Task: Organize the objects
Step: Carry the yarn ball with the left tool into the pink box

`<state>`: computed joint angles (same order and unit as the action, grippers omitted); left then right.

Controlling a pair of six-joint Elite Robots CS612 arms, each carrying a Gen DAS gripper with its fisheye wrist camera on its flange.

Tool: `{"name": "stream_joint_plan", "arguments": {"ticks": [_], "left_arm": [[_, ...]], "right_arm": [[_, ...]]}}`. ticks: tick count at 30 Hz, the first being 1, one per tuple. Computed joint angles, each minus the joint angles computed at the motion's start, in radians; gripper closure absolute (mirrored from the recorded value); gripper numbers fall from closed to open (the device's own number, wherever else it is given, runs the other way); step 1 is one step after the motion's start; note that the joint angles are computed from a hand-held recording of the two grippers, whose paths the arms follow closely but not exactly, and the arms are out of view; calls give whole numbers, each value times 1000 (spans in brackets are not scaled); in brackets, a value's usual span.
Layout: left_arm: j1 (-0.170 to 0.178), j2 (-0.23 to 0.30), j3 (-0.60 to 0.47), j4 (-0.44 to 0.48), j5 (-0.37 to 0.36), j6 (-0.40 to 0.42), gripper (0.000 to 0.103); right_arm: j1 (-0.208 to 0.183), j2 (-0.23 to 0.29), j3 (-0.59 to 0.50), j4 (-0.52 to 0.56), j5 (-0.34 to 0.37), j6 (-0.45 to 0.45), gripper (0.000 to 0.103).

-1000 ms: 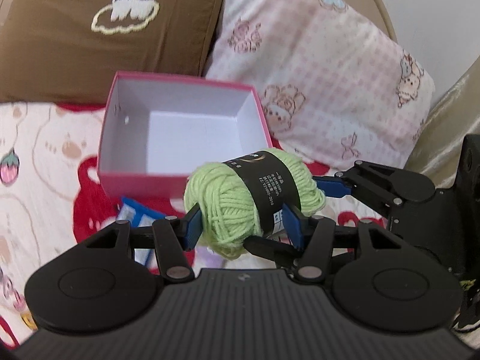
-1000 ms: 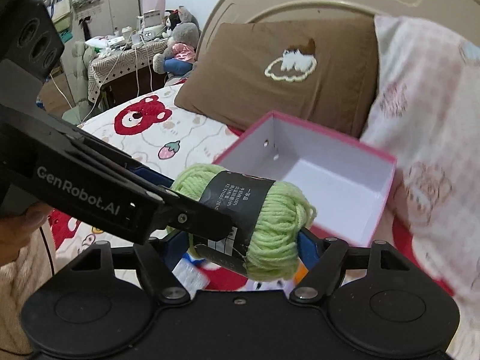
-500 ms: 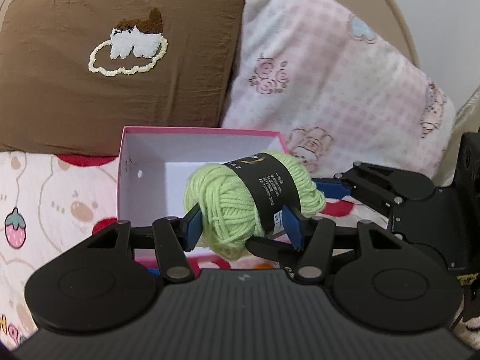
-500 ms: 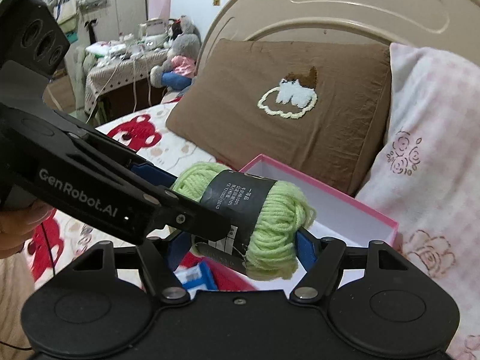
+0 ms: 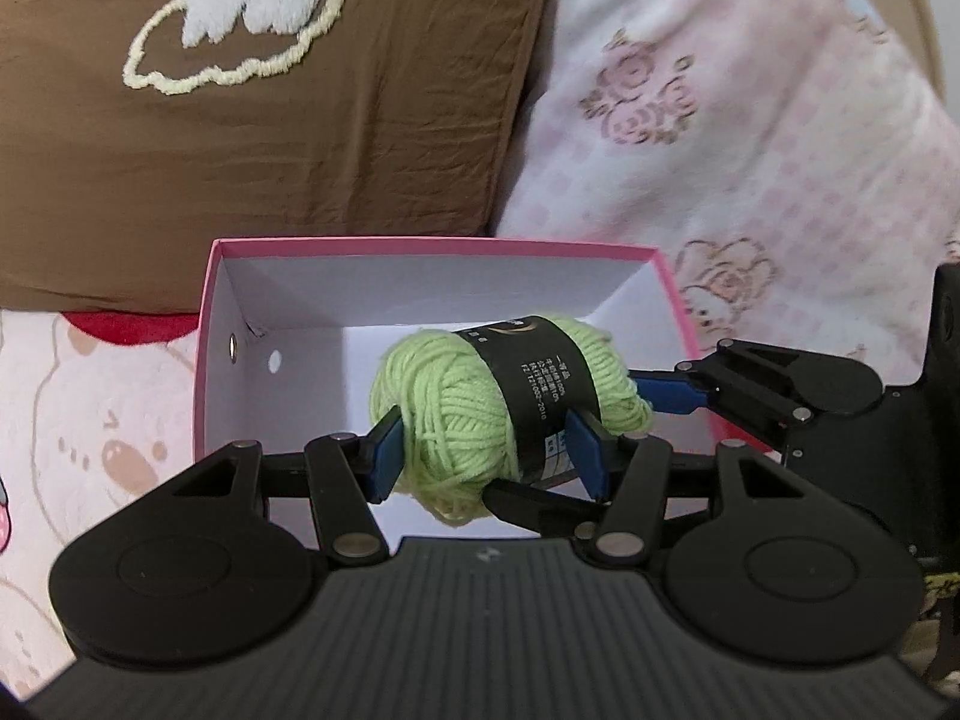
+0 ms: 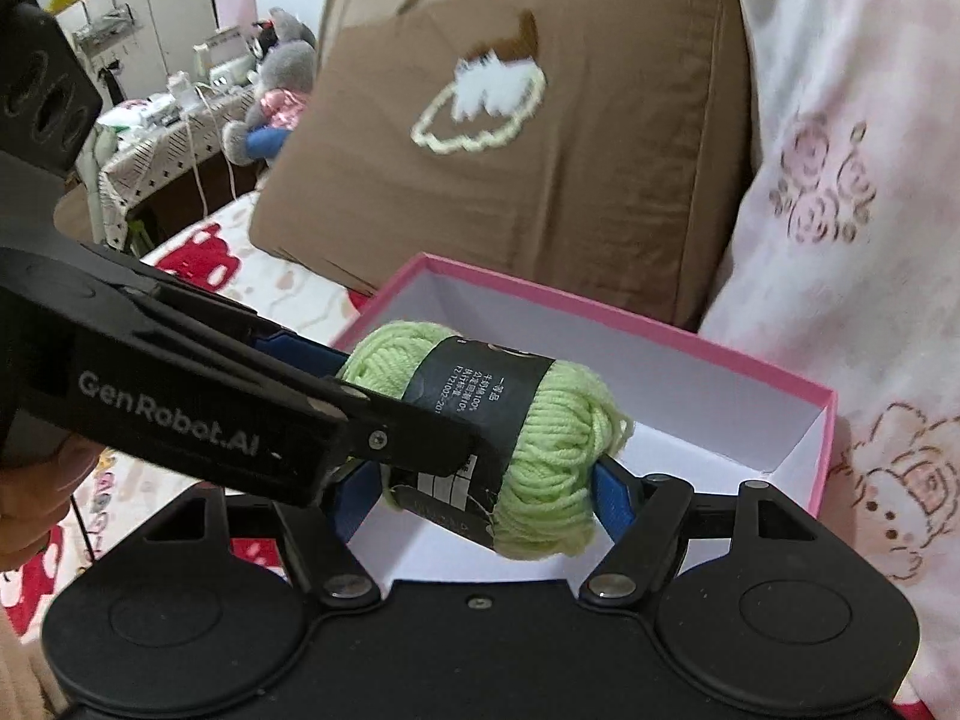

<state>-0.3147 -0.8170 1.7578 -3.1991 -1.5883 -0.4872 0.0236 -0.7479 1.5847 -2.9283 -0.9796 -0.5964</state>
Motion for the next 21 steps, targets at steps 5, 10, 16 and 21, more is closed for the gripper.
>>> {"name": "stream_joint_plan", "arguments": {"ticks": [5,10,16,21], "left_arm": [[16,42,-53,33,-11,-5,48],[31,75,-89,42,-29,-19,48],[40,101,-113,61,-23,-31,49],[39,118,-128,101,-5,-33,51]], "right_arm": [[13,49,-76,63,-32,21,27],[22,85,-138,116,-54,33,26],[32,117,-186,151,-73,28,24],[39,136,-209,175,-97,17,24]]}}
